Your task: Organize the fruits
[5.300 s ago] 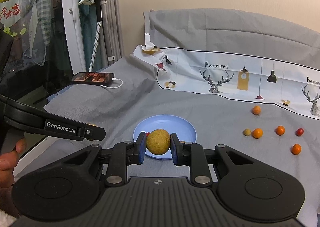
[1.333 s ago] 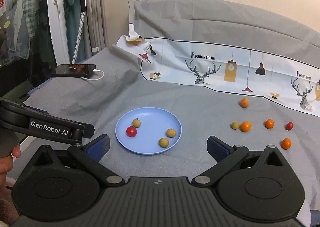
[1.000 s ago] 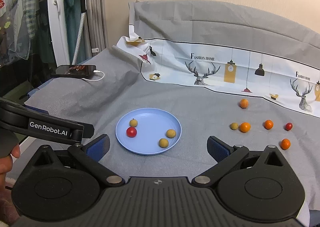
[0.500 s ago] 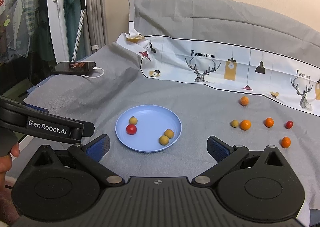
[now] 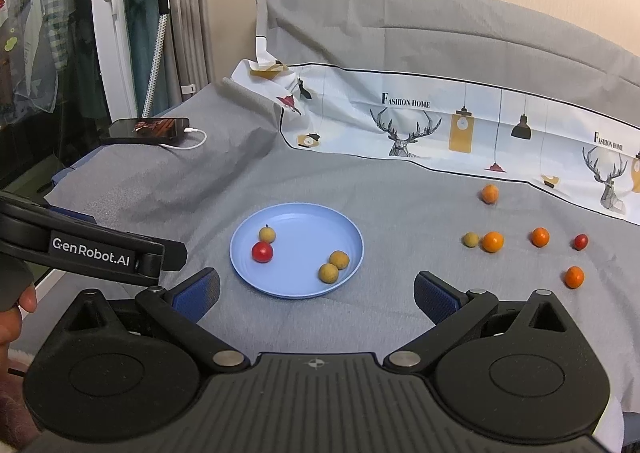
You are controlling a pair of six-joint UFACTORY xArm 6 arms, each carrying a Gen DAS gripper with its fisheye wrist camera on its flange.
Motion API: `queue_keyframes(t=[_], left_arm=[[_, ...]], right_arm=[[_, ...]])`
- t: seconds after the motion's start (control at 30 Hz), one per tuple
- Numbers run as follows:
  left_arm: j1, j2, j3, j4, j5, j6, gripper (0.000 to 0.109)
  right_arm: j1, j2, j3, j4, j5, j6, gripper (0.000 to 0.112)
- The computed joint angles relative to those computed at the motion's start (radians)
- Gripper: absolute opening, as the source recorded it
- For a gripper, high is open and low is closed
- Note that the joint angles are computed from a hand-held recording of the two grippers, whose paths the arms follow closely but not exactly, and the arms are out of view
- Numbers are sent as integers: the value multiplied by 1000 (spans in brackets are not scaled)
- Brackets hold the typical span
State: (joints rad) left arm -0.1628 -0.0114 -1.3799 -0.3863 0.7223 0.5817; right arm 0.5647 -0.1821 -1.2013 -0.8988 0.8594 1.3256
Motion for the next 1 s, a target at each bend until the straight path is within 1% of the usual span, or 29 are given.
queue_keyframes(t=[0.17,0.3,0.47,0.63,0.73,0.83,0.93,1.0], left_arm=[[-3,10,-12,14,5,-12,103],[-17,38,-47,52,41,-41,103],[-52,89,-112,104,94,-93,103],[-114,165,-208,174,128,-152,103],[-166,250,-325,214,177,-183,103],[-222,353,-469,244,220,-202,103],[-286,502,-678,274,287,-224,103],[-324,642,-887,266,372,-236,103]], right_arm=[[-6,9,-5,13,-4,-7,102],[-10,-1,10,2,-3,16,102],[-37,-44,64,-12,0,87,102],[-88,-105,150,-20,13,186,102],[-134,-148,217,-37,22,249,102],[-191,-182,275,-75,76,331,102],[-283,-202,327,-87,102,395,102],[-358,-192,347,-98,102,438,102]])
